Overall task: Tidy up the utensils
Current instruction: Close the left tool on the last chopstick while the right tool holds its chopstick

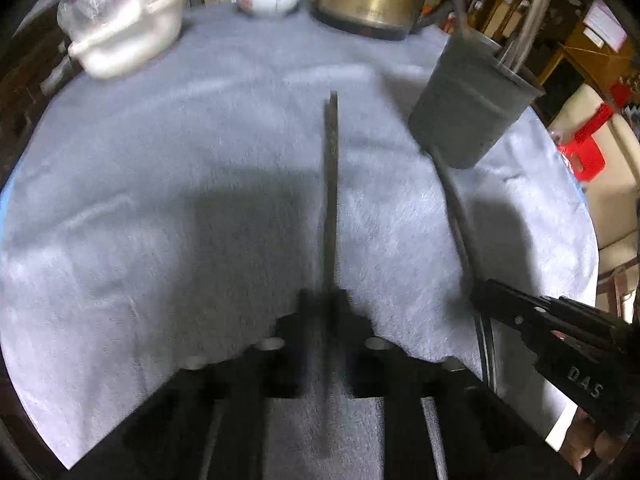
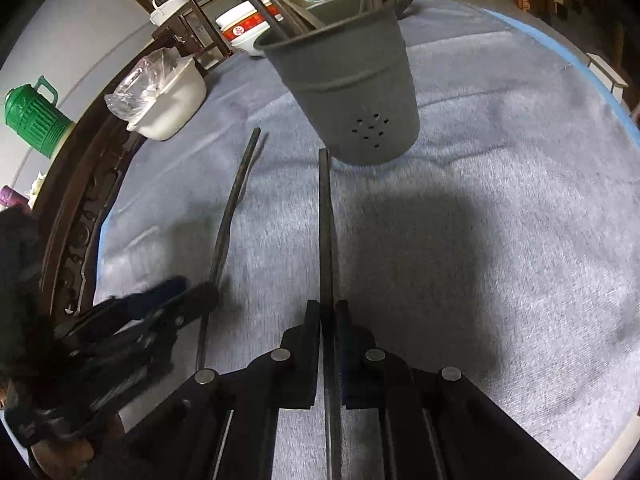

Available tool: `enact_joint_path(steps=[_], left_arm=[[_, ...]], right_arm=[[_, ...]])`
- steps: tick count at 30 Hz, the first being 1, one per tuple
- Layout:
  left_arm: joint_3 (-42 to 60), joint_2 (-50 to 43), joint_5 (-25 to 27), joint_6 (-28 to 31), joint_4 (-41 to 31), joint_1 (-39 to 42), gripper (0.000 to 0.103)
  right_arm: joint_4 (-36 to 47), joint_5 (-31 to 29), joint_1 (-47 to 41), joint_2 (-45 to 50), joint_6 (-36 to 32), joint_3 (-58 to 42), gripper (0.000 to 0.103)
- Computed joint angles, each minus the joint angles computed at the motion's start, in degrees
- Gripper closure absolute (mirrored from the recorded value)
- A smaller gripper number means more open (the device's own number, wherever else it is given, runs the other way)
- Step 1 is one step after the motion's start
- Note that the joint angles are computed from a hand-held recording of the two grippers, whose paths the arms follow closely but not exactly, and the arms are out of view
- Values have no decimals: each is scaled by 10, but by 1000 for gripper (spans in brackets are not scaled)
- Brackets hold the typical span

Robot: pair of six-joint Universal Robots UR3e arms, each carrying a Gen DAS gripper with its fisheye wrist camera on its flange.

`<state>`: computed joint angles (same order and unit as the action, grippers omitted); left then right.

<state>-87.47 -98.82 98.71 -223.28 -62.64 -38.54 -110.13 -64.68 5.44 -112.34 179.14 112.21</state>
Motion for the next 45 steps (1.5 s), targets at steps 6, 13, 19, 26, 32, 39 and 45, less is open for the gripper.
enact_joint_path(steps=[6,13,19,26,32,39,45], left_arm=[[-170,134,-61,-68,74,30,98],[-274,228,-62,-135,111,14,96],[-271,261,-63,-129,95,35,48],[-147,186,-62,-9,-13,85,50],[-54,96,-79,34,-76,119,67],[-12,80,-96,73,-138,137,98],[-67,175,-146,116,-196,187,97]], right_arm=[[2,11,5,-13,2,7,96],[-38,8,55,19,40,-1,94],[-17,-4,63,45,29,-32,84],[-26,-24,78,133,50,-127,45],[11,-75,123,258,58,-248,74],[114,-123,153,322,15,-379,95],[193,-161,176,363,-39,-473,94]])
